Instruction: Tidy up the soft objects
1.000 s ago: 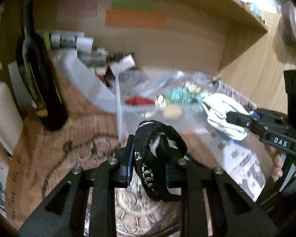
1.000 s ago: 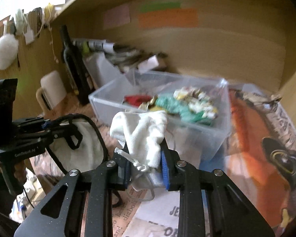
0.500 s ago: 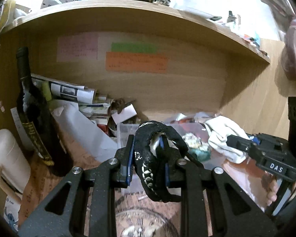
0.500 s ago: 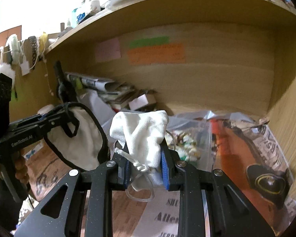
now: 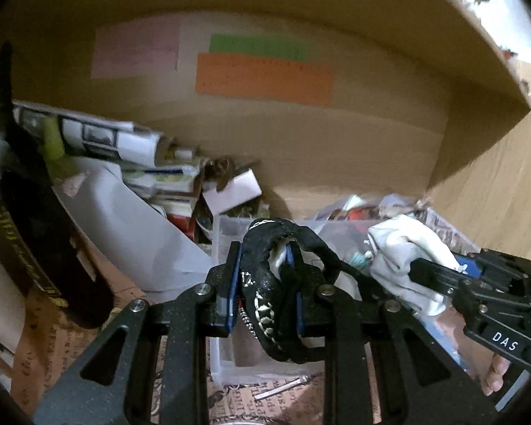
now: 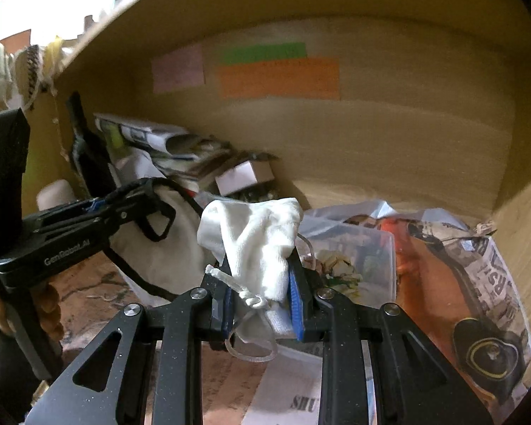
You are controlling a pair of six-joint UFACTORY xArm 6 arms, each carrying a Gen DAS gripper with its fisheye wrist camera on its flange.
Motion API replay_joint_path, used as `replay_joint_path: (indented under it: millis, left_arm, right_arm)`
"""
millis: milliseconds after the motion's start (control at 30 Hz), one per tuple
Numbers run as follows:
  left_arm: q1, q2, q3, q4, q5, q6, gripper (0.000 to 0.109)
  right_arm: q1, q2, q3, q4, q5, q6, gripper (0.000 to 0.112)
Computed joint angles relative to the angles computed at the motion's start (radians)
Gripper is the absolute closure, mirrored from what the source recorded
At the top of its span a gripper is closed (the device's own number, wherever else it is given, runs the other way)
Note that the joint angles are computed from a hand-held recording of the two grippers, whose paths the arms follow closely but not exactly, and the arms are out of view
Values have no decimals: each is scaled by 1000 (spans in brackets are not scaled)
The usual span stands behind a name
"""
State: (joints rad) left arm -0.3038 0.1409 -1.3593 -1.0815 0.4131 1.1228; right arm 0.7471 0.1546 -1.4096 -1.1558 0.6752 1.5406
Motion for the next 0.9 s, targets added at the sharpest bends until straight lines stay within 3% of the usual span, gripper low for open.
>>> replay_joint_path:
  millis: [300, 400, 467, 533, 600, 900]
  left_arm:
    - [-15, 56, -22, 146, 11, -101, 84]
    - [-18, 55, -16, 180, 10, -123, 78]
    - [-13, 47, -10, 192, 30, -133, 67]
    - [-11, 27, 10, 174, 29, -118, 55]
    - [-11, 2, 37, 148, 18, -86, 50]
    - [7, -136, 141, 27, 30, 37, 43]
  right_arm:
    - [-42, 45, -5, 128, -10, -84, 87]
    - [-40, 52, -9, 148, 5, -103, 86]
    - [-38, 53, -10, 161, 9, -117, 78]
    - [-38, 52, -9, 178, 7, -129, 69]
    - [-35, 43, -1, 171, 11, -117, 61]
    - [2, -33, 54, 77, 34, -24, 48]
